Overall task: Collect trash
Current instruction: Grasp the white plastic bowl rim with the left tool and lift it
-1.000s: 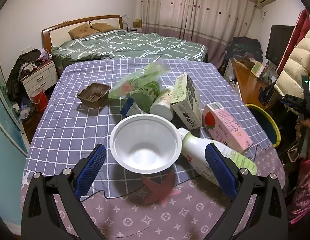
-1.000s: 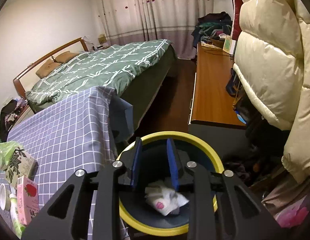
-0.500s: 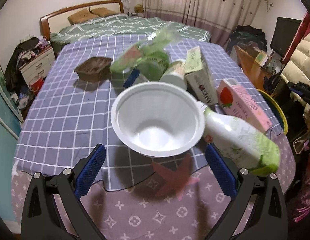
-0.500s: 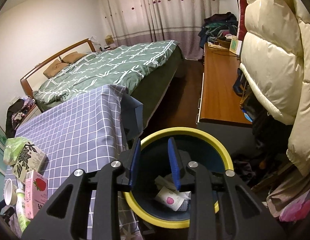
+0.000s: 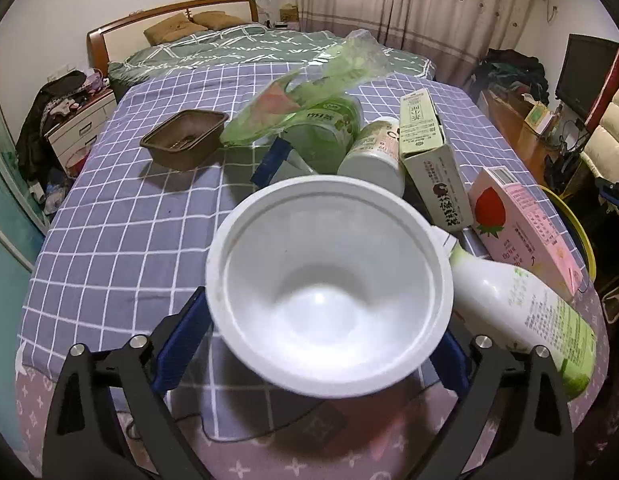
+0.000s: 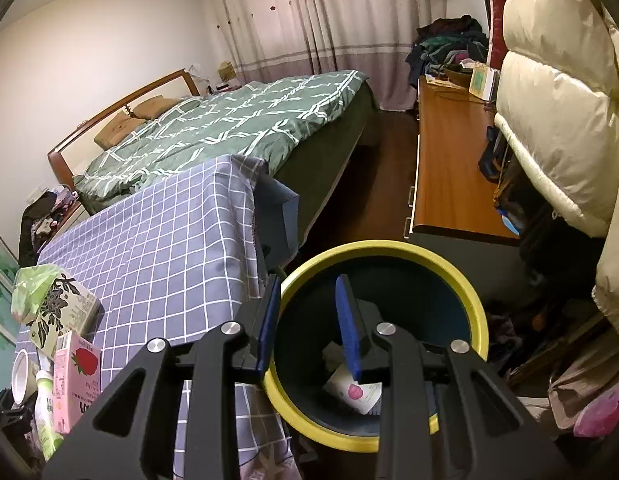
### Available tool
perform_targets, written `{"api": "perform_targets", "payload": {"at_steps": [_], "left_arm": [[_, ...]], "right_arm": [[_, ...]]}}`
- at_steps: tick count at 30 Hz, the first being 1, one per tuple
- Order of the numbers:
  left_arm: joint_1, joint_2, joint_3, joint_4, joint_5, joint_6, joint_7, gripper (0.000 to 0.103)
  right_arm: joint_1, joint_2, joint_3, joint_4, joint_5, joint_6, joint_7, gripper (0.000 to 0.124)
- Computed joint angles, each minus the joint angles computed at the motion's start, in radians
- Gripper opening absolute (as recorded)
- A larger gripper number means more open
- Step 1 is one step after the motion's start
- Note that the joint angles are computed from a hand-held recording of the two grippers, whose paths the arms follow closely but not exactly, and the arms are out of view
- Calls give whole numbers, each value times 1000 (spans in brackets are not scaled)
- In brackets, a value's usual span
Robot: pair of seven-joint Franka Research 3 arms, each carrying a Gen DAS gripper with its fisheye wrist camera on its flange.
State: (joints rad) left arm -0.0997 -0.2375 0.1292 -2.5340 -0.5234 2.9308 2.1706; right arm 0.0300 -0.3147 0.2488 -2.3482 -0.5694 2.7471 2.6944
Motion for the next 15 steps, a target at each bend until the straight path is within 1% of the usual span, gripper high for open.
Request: {"api": "perform_targets", "payload": {"at_steps": [3,8,10,11,13,15], "left_arm": [[-21,17,11,16,-34,22,34,94],[-14,37,-4,39,-39,35,42,94],[-13,45,-11,47,-39,40,50,89],[-10,48,-15,50,-36,39,49,85],[-4,56,-22,58,-32,41,48,84],[-9,51,-18,54,-52,46,66,83]], "right_arm": [[4,4,-4,-4,5,5,-4,27],[5,14,-8,-10,13,15,-6,27],[8,17,-11,-12,18,18,-10,27],[8,18,-10,-12,19,19,-10,27],[10,20,-10,-13,21,21,-12,27],[11,17,-10,-14,20,22,-13,27]]}}
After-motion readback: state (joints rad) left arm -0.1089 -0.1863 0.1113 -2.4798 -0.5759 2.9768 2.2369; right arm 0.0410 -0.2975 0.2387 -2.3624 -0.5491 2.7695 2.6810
